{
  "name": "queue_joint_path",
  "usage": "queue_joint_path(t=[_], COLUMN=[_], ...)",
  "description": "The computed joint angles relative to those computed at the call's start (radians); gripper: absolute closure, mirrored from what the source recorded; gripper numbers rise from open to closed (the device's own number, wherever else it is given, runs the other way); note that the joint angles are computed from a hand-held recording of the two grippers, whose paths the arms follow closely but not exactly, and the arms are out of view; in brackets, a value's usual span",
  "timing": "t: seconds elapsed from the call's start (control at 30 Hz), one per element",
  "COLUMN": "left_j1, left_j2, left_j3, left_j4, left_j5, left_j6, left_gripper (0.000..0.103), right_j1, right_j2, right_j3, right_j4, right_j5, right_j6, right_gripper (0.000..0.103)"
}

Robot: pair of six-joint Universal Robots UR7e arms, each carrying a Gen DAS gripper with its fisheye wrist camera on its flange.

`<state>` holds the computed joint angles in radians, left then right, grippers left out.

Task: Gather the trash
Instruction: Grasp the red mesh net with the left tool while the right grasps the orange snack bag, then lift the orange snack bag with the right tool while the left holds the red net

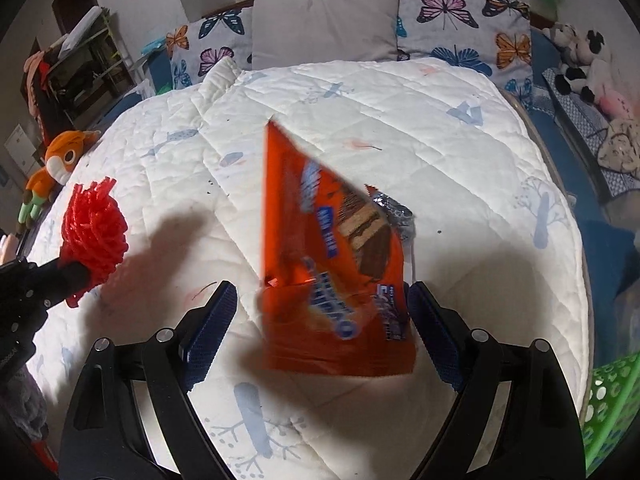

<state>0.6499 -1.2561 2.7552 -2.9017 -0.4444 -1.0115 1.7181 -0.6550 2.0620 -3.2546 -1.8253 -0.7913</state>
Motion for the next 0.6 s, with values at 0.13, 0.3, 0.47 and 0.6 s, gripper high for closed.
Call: queue_joint_path(t=[0.13,0.3,0.47,0.6], left_j1=[0.003,0.004,0.004,0.004], left_j2=[0.015,0.019,0.022,0.027], left_j3=[-0.001,-0.001,-0.001,0.002], left_j4=[-0.025,-0.035,-0.044,-0.054], left_j5=[0.0,0.0,0.0,-0.002], left_j6=[0.011,0.02,0.025,0.026], left_gripper=[0.092,0.092,0.092,0.092], right_j1=[-0.008,-0.009,-0.002,0.001], right_j2=[-0.022,-0.035,-0.021,-0.001], right_j3=[0.004,0.013,0.007,-0.01], right_j4=[0.032,0.033,0.019,0.021], right_j5=[0.028,0.042,0.024,0.008], right_j6=[0.015,0.01,0.003,0.016], right_gripper=[0.016,0.016,0.015,0.015])
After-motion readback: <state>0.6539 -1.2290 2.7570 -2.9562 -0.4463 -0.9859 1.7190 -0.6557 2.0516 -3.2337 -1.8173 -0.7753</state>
